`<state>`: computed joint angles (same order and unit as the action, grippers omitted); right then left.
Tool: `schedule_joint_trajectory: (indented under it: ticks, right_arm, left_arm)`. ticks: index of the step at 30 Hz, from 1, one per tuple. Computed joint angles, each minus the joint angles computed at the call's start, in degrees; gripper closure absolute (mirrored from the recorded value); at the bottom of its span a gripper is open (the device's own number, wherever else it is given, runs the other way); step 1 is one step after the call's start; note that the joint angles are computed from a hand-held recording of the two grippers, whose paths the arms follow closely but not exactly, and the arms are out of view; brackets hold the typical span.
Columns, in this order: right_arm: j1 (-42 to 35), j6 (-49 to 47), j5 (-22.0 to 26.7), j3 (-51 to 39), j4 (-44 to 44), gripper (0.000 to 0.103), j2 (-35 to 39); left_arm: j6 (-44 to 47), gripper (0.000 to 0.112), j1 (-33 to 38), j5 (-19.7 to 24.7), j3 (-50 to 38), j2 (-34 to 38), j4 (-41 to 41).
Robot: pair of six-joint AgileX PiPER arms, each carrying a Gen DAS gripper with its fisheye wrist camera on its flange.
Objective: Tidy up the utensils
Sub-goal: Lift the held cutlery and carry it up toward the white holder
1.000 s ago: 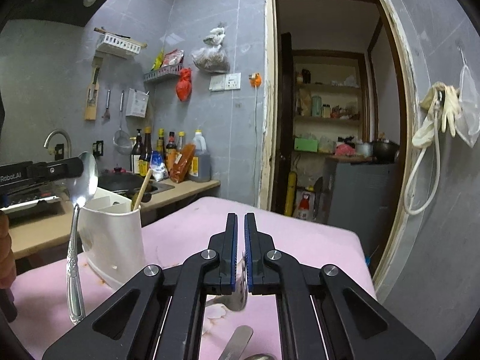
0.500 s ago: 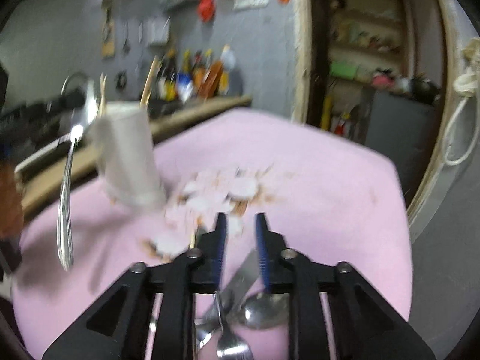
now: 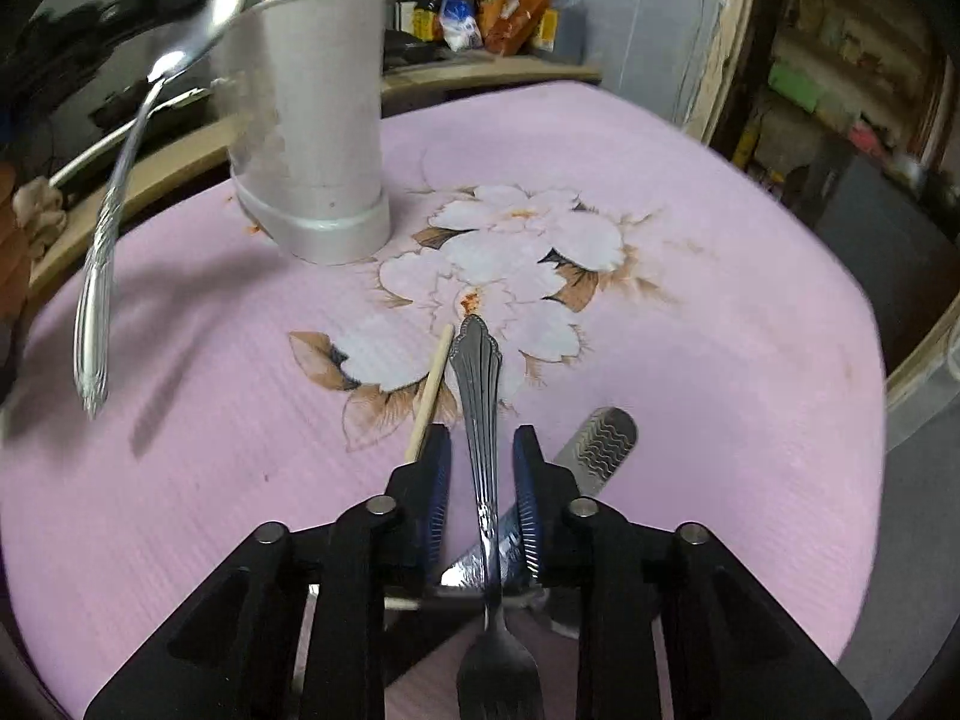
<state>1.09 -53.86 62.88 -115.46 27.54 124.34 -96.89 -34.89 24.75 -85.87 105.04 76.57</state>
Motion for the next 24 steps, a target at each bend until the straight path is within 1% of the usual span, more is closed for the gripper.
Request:
schedule_joint_trajectory:
  ticks: [1,2,3,4,6,7,9,11,14,18,20,24]
  right_arm:
    - [0.01,0.96,1.14,-1.51,0.05,0.095,0.74]
    - [0.14,1.6,1.35,-1.97,-0.1,0.095,0.91]
    - [0.19,1.47,0.16,-0.62,-0.01,0.095,0.13]
    - [0.23,1.01,-1.28,0.92,0.17,0.095,-0.7]
    - [-0.16,-2.36,-8.17,8.64,2.52,0.095,-5.01]
    - [-0.46,-3.4,-9.94,10.3,4.11,0.095,-6.1]
    - [-2.18,-9.12,-15.15,16.96,12.05,0.095,-10.4]
    - [-3.2,-13.02,-17.94,20.19,18.09,0.095,-12.83]
    - [-4.6,-21.54,-21.6,25.79,29.92,0.095,-16.77]
    - [-5.19,-33.17,-24.42,31.13,44.4,0.096,-20.54]
    - [-4.9,-35.82,-24.94,31.83,48.86,0.096,-21.28]
    - [-3.96,-35.27,-25.35,29.29,51.65,0.096,-20.38]
  left_arm:
    - [-0.14,0.112,-0.01,0.01,0.12,-0.11,0.16]
    - [-0.32,0.112,-0.1,0.17,0.27,-0.25,0.48]
    - [-0.35,0.112,-0.17,0.36,0.44,-0.43,0.79]
    - [-0.25,0.112,-0.2,0.58,0.61,-0.63,1.0]
    - [-0.24,0.112,-0.06,0.68,0.86,-0.98,1.32]
    - [-0.43,0.112,0.06,0.62,1.14,-1.26,1.59]
    - [-1.15,0.112,0.23,0.74,1.59,-1.73,2.27]
    - [-2.54,0.112,0.4,0.84,2.22,-2.38,3.37]
    - [-3.83,0.112,0.8,1.02,2.68,-3.36,4.38]
    - [-4.28,0.112,0.97,2.23,3.04,-4.6,5.38]
    - [-4.2,0.112,1.26,2.43,3.1,-5.11,5.36]
    - [-3.98,0.112,1.81,2.9,3.37,-6.09,5.16]
